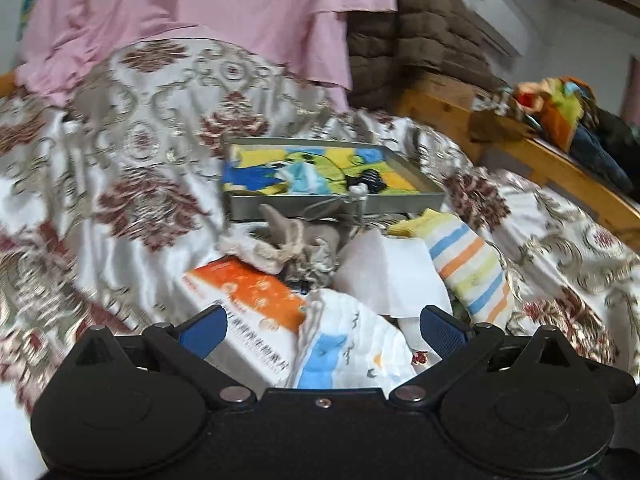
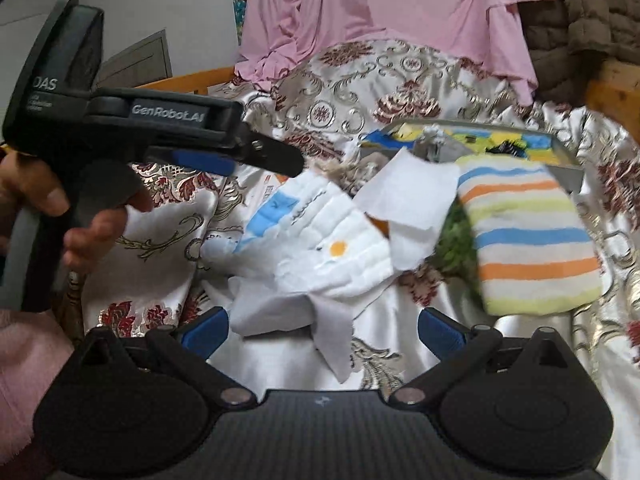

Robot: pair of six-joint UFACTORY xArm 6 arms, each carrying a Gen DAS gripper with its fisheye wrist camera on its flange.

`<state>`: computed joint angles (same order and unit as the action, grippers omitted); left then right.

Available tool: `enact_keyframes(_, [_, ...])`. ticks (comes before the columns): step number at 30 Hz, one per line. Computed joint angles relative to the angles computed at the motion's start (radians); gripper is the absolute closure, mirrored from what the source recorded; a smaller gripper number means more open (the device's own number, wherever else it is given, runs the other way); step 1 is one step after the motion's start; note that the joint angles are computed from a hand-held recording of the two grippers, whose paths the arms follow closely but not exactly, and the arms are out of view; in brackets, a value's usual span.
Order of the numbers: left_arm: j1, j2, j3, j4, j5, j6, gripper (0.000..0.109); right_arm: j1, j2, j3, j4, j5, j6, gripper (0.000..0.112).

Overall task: Organize soft objects
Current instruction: 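Grasp the gray sock with the right tool while left tool grasps the white cloth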

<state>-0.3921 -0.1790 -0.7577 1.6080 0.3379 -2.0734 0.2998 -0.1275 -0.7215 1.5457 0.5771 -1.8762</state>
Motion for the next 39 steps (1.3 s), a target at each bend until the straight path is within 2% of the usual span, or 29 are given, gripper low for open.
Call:
enact_keyframes(5, [0.075,0.078,-0.053,0.034,-0.159,0.009,0.006,-0.005,0.044,-0.035,-0.060,0.049,0.104,0.010])
enact_keyframes(8, [0.084,0.099,-0.070,0.056,-0.178,0.010,0.006,0.001,0.064,-0.052,-0.070,0.062,0.126,0.010])
enact_keyframes(15, [0.109,0.137,-0.118,0.200,-0.261,-0.122,0.012,0.007,0.085,-0.065,-0.117,0.116,0.179,0.010])
enact_keyframes(18, [0.118,0.168,-0.143,0.192,-0.277,-0.099,0.013,0.021,0.096,-0.071,-0.134,0.097,0.212,0.010])
enact_keyframes(21, [0.139,0.206,-0.173,0.178,-0.316,-0.072,0.018,0.029,0.110,-0.078,-0.153,0.077,0.258,0.012])
enact_keyframes(27, [0.138,0.224,-0.211,0.327,-0.349,-0.195,0.029,0.030,0.118,-0.080,-0.128,0.072,0.285,0.022])
enact_keyframes(32, [0.130,0.225,-0.211,0.323,-0.353,-0.155,0.040,0.025,0.128,-0.092,-0.125,0.081,0.292,0.028])
enact_keyframes(35, [0.129,0.229,-0.223,0.384,-0.366,-0.220,0.048,0.023,0.124,-0.087,-0.122,0.083,0.294,0.031])
enact_keyframes(39, [0.120,0.229,-0.221,0.397,-0.357,-0.220,0.052,0.023,0.115,-0.079,-0.118,0.087,0.295,0.034])
